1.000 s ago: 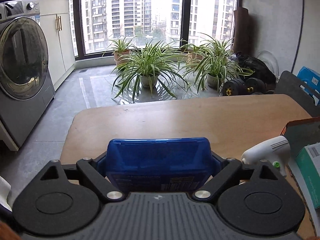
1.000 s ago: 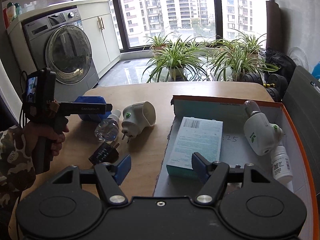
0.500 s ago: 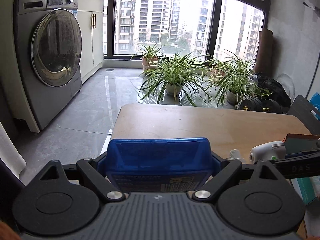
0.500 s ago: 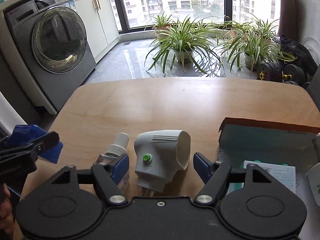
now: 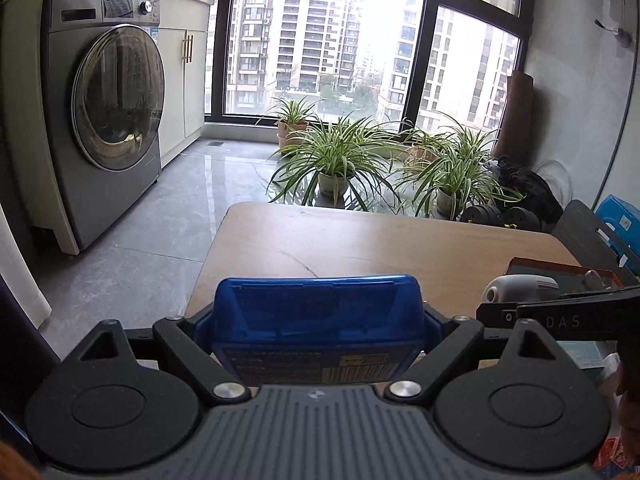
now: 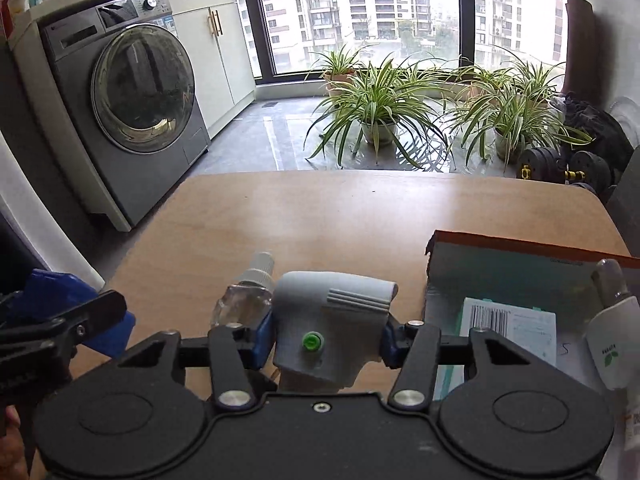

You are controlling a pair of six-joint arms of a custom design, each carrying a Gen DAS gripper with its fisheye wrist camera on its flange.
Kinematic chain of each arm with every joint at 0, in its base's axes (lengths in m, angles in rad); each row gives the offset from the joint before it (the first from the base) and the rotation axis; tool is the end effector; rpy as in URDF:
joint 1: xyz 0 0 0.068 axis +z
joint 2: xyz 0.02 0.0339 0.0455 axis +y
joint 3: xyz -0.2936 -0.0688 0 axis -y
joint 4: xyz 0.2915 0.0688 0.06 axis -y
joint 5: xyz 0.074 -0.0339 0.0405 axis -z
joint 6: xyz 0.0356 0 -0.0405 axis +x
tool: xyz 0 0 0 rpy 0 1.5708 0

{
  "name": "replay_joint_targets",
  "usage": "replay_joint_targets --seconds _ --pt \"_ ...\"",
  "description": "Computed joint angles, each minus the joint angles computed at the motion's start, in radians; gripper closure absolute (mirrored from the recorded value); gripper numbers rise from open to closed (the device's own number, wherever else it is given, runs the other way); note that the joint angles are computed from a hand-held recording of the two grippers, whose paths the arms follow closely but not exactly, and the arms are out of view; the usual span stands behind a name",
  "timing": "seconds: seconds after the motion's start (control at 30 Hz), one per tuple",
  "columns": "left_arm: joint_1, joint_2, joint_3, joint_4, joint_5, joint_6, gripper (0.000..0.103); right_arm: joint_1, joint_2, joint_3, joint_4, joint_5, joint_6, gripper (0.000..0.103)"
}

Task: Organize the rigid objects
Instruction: 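Close right tool on the white plug diffuser while left tool lifts the blue box, then carry the blue box and white diffuser toward the tray with both tools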

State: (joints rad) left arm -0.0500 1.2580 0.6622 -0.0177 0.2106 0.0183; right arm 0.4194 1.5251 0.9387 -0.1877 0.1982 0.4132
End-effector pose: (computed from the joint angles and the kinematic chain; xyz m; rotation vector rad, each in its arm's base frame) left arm 0.2928 -0.0221 0.2163 0.1936 2.1708 -0.2479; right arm 0.3321 0.1404 0.2193 0.0903 2.3315 0.1847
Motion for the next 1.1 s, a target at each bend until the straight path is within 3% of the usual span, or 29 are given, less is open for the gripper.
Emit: replay_joint_targets --seconds 0.2,0.53,0.87,1.1 --pt "-0.074 -0.162 -0.065 -0.077 -0.029 -0.026 0.009 0.081 -0.273 -0.158 -0.077 0.086 0.034 0.043" --pt "-0.252 -0.359 -0.135 -0.172 -0.087 -0.107 0.009 0.230 -0.703 -0.334 -0.357 0.291 0.198 0.042" --pt "-0.463 -0.391 -0.177 -0.153 -0.177 -0.160 0.009 0.272 -1.058 -0.431 -0.682 0.429 0.322 0.042" --pt "-0.555 -0.346 -0.187 -0.104 -0.236 -0.187 0.009 0.228 -1.187 -0.465 -0.769 0.434 0.312 0.042"
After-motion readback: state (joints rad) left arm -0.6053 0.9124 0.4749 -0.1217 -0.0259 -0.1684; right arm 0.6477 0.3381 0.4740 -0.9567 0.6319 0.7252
